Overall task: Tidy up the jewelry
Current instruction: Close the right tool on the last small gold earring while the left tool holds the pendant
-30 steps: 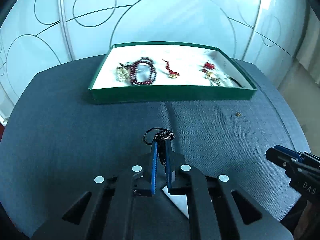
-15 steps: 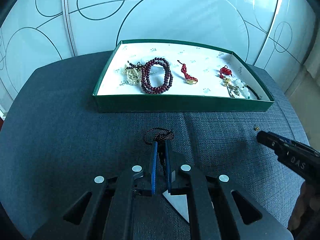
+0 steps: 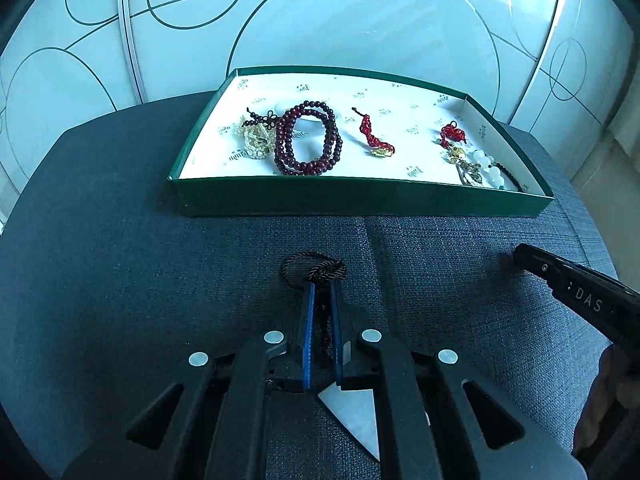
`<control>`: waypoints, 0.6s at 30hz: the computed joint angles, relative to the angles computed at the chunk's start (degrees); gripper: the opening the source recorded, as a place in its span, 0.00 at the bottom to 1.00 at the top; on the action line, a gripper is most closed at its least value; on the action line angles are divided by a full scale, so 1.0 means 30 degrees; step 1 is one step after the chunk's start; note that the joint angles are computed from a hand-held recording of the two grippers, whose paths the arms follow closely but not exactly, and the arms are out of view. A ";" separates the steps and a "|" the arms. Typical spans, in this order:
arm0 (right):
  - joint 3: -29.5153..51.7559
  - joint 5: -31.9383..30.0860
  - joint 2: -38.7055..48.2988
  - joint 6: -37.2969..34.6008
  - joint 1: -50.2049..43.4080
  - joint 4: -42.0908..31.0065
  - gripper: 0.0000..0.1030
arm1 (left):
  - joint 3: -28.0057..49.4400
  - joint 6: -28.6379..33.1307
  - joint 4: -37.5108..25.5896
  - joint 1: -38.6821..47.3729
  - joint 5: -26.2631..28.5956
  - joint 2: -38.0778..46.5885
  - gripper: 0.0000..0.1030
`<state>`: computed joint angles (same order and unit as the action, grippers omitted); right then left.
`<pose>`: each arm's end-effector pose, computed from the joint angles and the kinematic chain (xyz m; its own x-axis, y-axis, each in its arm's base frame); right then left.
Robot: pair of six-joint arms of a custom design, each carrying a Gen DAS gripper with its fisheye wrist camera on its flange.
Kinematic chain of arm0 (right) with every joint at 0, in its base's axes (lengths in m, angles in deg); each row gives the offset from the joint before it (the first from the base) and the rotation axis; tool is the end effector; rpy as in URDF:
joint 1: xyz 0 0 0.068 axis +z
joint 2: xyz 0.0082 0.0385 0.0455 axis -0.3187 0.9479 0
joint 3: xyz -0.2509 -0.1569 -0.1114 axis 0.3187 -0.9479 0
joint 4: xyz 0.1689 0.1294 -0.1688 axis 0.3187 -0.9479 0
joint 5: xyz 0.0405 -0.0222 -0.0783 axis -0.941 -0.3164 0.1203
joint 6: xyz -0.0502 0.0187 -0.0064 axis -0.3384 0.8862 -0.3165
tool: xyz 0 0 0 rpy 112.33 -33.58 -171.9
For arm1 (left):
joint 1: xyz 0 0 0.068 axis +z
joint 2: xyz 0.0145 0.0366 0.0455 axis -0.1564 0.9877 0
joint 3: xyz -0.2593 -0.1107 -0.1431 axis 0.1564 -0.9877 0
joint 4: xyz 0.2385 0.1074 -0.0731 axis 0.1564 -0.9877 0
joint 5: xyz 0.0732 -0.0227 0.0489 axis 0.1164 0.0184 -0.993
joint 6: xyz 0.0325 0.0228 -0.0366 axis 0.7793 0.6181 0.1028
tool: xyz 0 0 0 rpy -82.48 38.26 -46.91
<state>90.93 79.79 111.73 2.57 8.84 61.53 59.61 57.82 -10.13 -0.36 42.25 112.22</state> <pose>0.1907 0.0931 0.1021 -0.8297 0.1427 -0.5397 0.0503 0.9819 0.1824 0.1465 0.0142 0.0856 -0.8115 0.0418 -0.5829 0.1156 0.9892 -0.0901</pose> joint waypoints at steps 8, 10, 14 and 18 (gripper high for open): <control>-0.0043 0.0202 0.0001 -0.0253 0.0251 -0.0034 0.01 | 0.0008 -0.0045 0.0164 -0.0003 0.0051 0.0185 0.07; -0.0023 0.0351 -0.0119 -0.0506 0.0545 -0.0172 0.02 | 0.0035 -0.0044 0.0131 0.0032 0.0111 0.0204 0.07; -0.0107 0.0687 -0.0281 -0.0514 0.0659 -0.0222 0.12 | 0.0138 -0.0046 -0.0172 0.0154 0.0259 0.0098 0.07; 0.0046 0.0508 -0.0128 -0.0962 0.0322 -0.0185 0.13 | 0.0168 -0.0090 -0.0212 0.0150 0.0313 0.0115 0.07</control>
<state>91.07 81.31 111.34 -0.31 9.80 60.98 60.12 57.55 -10.76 0.09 43.19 112.56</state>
